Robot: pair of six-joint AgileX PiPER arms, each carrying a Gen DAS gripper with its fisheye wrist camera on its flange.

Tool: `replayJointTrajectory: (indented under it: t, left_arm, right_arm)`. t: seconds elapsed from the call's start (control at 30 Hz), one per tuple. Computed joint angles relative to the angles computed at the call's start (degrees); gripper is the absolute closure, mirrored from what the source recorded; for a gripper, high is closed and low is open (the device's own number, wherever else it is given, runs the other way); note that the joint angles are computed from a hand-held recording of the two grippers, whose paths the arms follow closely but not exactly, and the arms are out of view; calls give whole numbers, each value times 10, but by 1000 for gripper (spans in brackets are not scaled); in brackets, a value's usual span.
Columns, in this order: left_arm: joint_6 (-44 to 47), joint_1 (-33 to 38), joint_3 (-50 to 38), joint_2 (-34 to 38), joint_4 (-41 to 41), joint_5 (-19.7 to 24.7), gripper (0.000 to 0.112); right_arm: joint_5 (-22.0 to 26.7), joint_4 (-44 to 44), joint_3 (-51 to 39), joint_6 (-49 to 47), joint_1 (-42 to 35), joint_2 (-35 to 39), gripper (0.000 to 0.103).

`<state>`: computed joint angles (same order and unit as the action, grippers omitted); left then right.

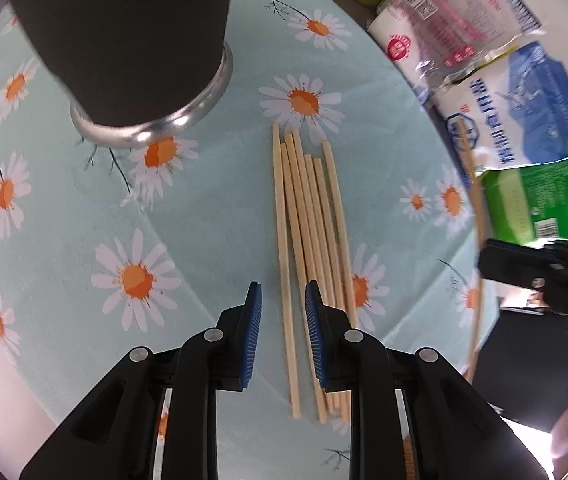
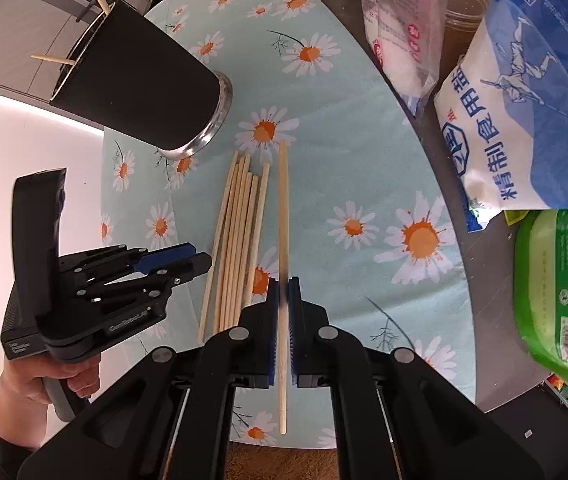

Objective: Organize utensils
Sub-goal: 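Grasp a chopstick with the left tool while the right tool holds its chopstick, then lift both held chopsticks up over the black utensil holder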

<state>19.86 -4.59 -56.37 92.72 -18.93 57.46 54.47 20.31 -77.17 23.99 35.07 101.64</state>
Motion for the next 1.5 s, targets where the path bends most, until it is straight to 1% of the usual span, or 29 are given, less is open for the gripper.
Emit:
replayJointTrajectory:
  t: [0.07,0.23,0.47,0.57,0.67,0.7,0.8,0.9,0.97,1.03,1.1,1.3,1.4,1.43,1.5]
  left_arm:
    - [-39,-20,-7,6,30,-8,91]
    - [-103,-56,-20,21,77,-11,91]
    - [-173,-99,-37,36,127,-9,91]
    - [-219,-132,-50,47,136,-5,91]
    - [-230,-135,-57,59,147,-2,92]
    - [-245,-146,-63,65,158,0,92]
    - [-287,-175,-79,78,186,5,98]
    - [-314,-184,-91,88,188,9,100]
    - [-323,-190,-98,93,191,12,100]
    - [-334,-192,-106,99,192,15,103]
    - [-323,-179,-100,95,190,14,108]
    - [-297,-150,-89,89,174,10,109]
    - [-270,-135,-82,87,157,6,109]
    - [-251,-122,-80,80,147,12,109]
    - [-249,-122,-72,70,148,6,109]
  right_arm:
    - [-6,16,14,-28,-15,-5,97]
    - [3,54,36,-91,-55,-21,97]
    - [22,85,25,-154,-80,-20,97]
    - [30,96,18,-176,-86,-17,97]
    - [33,106,16,-193,-92,-15,97]
    - [34,110,16,-200,-94,-15,97]
    - [37,122,17,-218,-102,-15,97]
    - [39,135,18,-238,-110,-13,97]
    - [42,143,19,-250,-114,-11,97]
    - [45,150,19,-260,-118,-9,97]
    - [47,153,15,-265,-119,-5,97]
    - [53,162,3,-279,-118,12,97]
    - [55,163,-5,-281,-115,18,97]
    - [55,163,-8,-281,-114,20,97]
    - [56,164,-15,-281,-110,23,97]
